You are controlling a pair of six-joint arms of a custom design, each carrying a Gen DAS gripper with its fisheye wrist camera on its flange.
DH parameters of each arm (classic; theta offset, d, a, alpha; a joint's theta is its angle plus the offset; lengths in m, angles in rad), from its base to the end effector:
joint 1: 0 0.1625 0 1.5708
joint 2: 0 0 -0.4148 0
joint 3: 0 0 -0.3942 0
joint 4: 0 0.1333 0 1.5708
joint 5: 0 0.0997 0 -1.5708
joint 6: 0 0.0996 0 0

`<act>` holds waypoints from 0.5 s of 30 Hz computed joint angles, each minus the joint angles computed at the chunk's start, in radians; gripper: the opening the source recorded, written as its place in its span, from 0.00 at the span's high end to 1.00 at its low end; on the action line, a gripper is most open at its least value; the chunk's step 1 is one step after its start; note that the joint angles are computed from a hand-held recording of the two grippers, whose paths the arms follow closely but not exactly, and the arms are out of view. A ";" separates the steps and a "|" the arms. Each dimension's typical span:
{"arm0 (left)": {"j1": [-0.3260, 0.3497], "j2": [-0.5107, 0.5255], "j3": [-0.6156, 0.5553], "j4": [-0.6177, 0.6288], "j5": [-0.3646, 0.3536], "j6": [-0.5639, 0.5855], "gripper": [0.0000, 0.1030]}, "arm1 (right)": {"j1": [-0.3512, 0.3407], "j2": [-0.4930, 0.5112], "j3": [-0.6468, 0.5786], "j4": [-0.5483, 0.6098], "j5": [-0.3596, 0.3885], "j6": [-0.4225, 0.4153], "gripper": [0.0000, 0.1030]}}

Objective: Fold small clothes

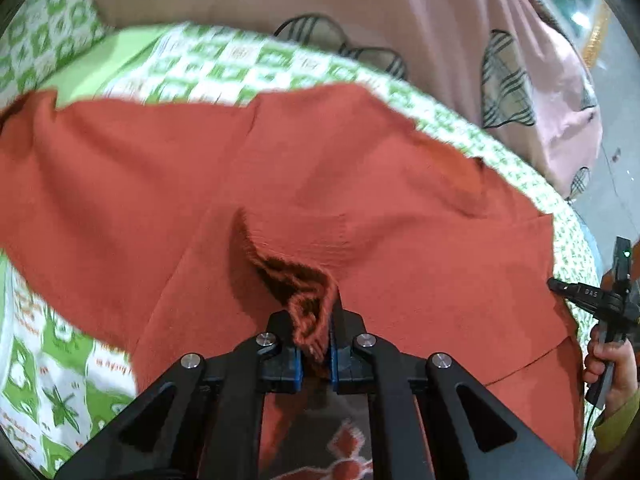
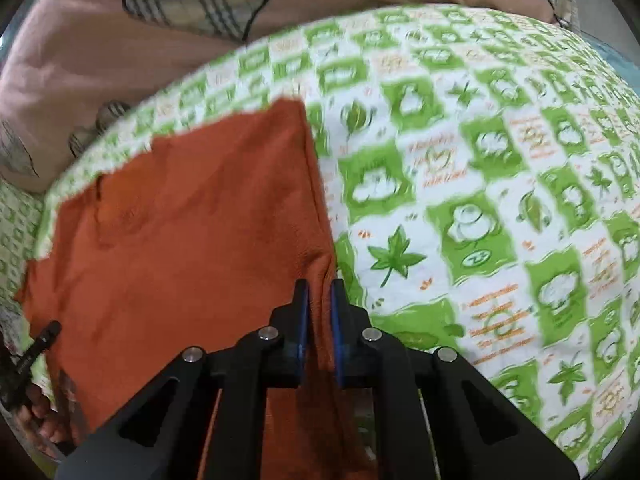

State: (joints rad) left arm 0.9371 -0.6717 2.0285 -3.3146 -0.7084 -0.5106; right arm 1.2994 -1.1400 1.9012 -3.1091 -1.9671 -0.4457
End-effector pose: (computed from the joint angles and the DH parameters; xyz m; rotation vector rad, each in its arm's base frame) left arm -0.1426 -0.5469 0.0130 -0.0691 2.4359 -1.0044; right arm -0.0679 -0.5978 0.2719 0.0124 -2.4155 0.7532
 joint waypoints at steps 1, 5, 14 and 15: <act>-0.004 -0.009 0.024 -0.023 0.003 -0.006 0.86 | 0.005 0.002 0.010 -0.031 -0.006 -0.011 0.88; -0.028 -0.051 0.102 -0.048 0.052 -0.038 0.82 | 0.020 -0.076 0.097 -0.078 0.048 0.041 0.83; -0.071 -0.213 0.273 -0.009 0.181 -0.200 0.52 | 0.037 -0.201 0.323 0.026 0.274 0.017 0.63; -0.069 -0.245 0.297 0.007 0.212 -0.228 0.49 | 0.041 -0.202 0.332 0.036 0.276 0.018 0.63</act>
State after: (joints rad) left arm 0.8676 -0.9163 2.3257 -3.3074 -0.4960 -0.7391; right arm 1.3403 -1.3423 2.2329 -3.0726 -1.6912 -0.4280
